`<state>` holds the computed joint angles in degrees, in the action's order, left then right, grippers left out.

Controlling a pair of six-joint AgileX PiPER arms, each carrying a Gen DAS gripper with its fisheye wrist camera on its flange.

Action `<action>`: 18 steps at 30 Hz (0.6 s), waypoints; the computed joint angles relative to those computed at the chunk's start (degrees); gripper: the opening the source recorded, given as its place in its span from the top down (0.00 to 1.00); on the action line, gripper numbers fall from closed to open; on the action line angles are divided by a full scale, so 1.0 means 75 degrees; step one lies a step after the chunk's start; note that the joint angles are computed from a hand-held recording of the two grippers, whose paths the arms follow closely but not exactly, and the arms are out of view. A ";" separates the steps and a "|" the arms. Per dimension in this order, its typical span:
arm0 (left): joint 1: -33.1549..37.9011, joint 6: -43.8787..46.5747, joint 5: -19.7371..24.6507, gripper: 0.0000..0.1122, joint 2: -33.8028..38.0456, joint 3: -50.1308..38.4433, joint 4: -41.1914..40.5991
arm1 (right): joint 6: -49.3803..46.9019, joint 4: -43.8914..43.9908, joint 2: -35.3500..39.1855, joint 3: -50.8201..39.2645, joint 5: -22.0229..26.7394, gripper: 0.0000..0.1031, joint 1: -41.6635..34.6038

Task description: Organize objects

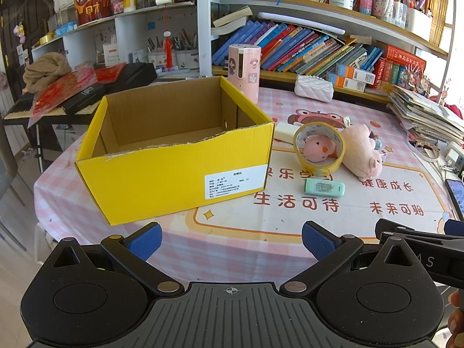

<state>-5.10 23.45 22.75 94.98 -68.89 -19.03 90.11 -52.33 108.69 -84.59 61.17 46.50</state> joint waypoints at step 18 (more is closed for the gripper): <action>-0.0407 -0.1018 0.0176 0.08 0.0524 -0.0670 0.0772 | -0.0291 0.0137 -0.0138 0.0145 -0.0288 0.00 -0.0386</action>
